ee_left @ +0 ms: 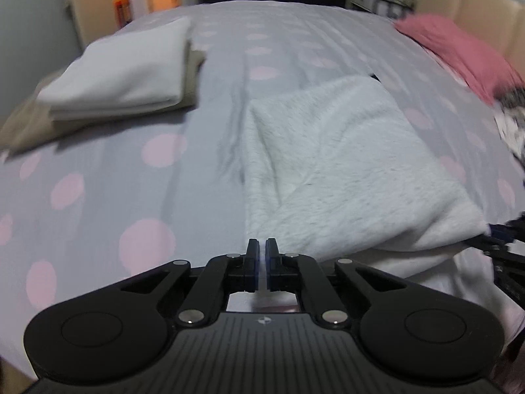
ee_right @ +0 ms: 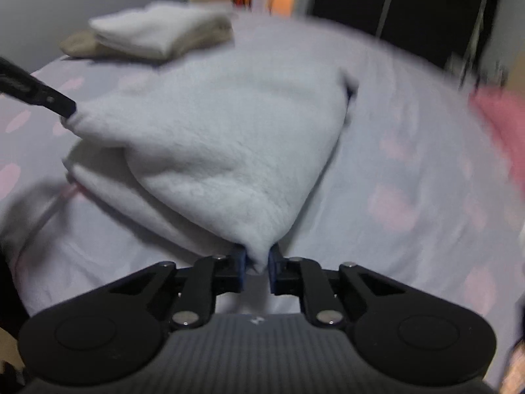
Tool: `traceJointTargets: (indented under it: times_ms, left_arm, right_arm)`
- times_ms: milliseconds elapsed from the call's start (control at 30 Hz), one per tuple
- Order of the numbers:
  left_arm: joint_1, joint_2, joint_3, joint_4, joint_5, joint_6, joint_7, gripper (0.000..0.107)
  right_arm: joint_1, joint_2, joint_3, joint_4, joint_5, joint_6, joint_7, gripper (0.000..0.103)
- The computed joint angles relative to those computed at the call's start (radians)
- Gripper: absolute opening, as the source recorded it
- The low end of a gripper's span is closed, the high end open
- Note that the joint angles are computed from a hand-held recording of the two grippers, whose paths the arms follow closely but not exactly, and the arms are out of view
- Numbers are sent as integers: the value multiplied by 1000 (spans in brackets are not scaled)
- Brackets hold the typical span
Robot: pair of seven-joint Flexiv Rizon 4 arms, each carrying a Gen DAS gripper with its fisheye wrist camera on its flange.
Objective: Fold clothes
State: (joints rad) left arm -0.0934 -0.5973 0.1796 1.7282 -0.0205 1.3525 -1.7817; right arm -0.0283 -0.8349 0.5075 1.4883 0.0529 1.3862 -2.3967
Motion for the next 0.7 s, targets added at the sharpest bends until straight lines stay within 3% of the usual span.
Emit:
traceJointTargets:
  times_ms: [100, 167, 267, 333, 367, 467, 600, 700]
  left_arm:
    - [39, 3, -48, 9, -40, -16, 22, 2]
    - [43, -3, -55, 1, -50, -43, 35, 2]
    - [25, -24, -24, -35, -38, -102, 24, 0]
    - [-33, -44, 55, -97, 67, -194, -44, 0]
    - [-33, -45, 57, -98, 70, -201, -44, 0]
    - [44, -19, -33, -36, 1, -139, -7, 0]
    - [30, 14, -20, 1, 10, -63, -37, 0]
    - [3, 35, -2, 16, 26, 3, -61, 0]
  right_arm:
    - [-13, 12, 18, 30, -21, 68, -56, 13]
    - [23, 12, -40, 22, -50, 21, -14, 13]
    - [52, -5, -88, 1, -70, -27, 22, 12]
    - [59, -13, -101, -6, -78, -44, 24, 12]
    - [63, -14, -108, -13, -80, -63, 31, 12]
    - [57, -9, -105, -48, -61, -163, 51, 13]
    - [30, 19, -76, -91, 30, -260, 43, 14]
    - [11, 47, -54, -84, 99, -256, -13, 15]
